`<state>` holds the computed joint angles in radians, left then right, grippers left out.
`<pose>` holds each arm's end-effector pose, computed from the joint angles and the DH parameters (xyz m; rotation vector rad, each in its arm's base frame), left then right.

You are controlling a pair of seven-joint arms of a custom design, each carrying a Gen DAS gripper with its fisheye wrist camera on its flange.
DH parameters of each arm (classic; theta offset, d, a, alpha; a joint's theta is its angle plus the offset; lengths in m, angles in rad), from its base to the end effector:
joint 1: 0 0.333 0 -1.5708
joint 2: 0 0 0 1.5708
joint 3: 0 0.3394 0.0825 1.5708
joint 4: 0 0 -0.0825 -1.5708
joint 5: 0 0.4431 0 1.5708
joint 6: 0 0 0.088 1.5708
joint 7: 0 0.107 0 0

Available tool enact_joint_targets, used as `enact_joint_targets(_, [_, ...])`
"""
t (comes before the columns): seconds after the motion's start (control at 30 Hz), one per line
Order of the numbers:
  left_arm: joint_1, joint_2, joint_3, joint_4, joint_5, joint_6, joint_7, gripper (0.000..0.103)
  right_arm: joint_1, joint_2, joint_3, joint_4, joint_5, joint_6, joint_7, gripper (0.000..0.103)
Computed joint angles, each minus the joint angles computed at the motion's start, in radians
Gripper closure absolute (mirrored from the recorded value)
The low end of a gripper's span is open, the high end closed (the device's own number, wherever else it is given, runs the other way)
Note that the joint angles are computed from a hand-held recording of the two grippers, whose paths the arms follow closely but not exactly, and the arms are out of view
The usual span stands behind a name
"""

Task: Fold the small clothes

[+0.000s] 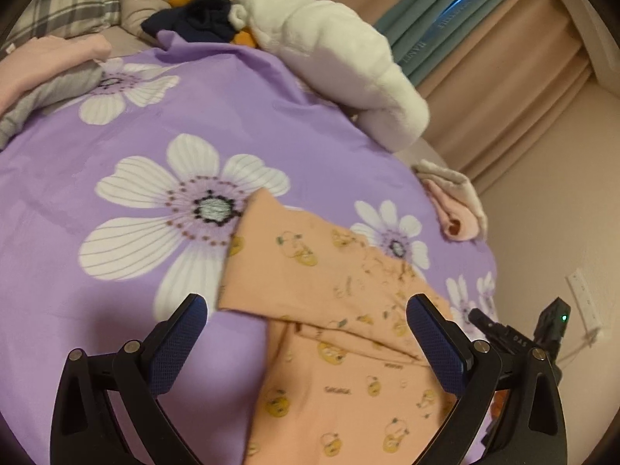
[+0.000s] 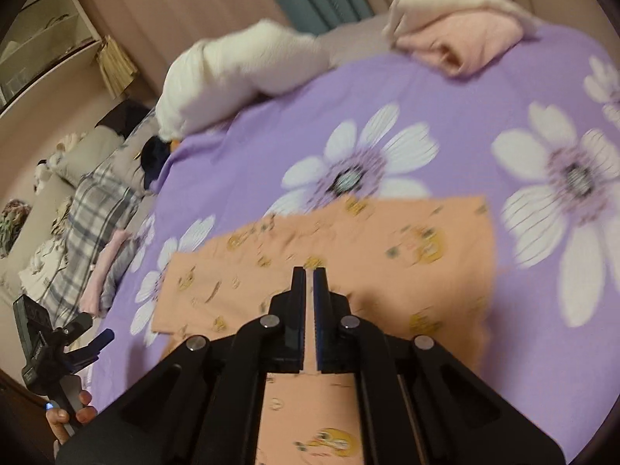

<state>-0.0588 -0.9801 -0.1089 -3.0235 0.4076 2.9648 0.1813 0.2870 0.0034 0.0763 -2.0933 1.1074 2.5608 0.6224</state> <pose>0.3254 -0.0778 0.4589 -2.3668 0.8817 -1.1950 0.5943 0.2117 0.4576 -1.9322 1.1617 0.0211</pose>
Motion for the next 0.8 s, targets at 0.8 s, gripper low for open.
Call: enact_joint_targets(0.8, [-0.031, 0.037, 0.007, 0.041, -0.009, -0.106, 0.048, 0.002, -0.003, 0.045, 0.028, 0.013, -0.039, -0.053, 0.05, 0.099])
